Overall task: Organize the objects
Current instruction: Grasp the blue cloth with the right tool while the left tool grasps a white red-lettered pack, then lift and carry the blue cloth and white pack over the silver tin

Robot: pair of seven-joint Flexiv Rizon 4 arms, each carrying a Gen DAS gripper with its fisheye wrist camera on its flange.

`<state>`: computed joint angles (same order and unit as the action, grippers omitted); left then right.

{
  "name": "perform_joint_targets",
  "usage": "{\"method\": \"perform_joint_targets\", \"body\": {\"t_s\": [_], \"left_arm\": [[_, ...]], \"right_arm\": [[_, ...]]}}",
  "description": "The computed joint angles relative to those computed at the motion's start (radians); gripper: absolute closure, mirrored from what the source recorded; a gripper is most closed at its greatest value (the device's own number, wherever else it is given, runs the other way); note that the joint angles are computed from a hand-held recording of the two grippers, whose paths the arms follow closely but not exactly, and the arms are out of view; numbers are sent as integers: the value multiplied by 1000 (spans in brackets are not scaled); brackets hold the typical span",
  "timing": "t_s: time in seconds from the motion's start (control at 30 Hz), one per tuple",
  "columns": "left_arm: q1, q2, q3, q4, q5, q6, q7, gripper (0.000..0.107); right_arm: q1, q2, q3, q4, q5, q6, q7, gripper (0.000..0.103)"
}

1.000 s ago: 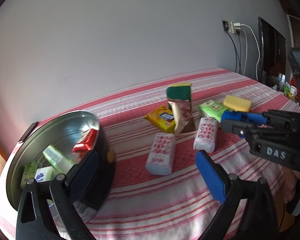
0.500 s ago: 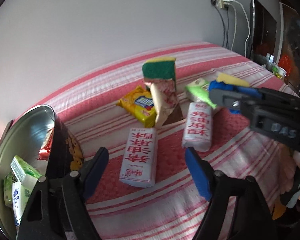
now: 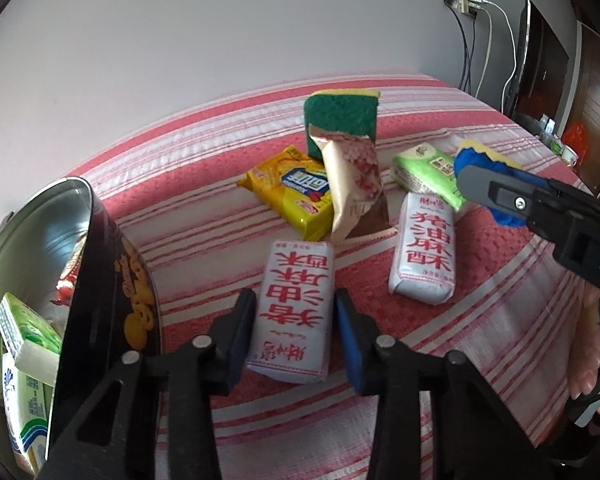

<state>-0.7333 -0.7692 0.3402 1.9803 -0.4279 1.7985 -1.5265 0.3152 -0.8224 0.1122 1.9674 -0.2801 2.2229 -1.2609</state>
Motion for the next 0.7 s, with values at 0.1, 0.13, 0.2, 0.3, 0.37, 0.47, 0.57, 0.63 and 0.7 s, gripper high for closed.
{"method": "perform_joint_targets", "body": {"t_s": [0.1,0.13,0.2,0.3,0.37,0.47,0.57,0.63,0.7], "left_arm": [[-68,-21,66,-2,-23,8,-2,71],[-99,-30,97,-4,-36,9,0,71],[-137,-45,132,-5,-56,18,5,72],[-188,-70,175,-8,-99,34,17,72],[-213,-84,194,-8,-131,48,28,72],[-234,-100,204,-3,-179,86,51,72],[-251,-112,206,5,-230,123,76,72],[-254,-114,199,14,-261,153,91,72],[-249,-109,182,26,-285,186,102,72]], "right_arm": [[2,-1,-1,0,6,4,-1,63],[1,-1,0,0,6,8,-2,63],[-2,-4,2,3,5,27,-4,63],[4,-6,-2,5,16,46,-10,63],[8,-7,-4,9,22,65,-15,63],[21,-10,-10,16,41,103,-31,63],[27,-13,-13,19,52,134,-42,63],[30,-15,-16,23,60,154,-50,63],[33,-17,-17,25,64,171,-56,63]]}}
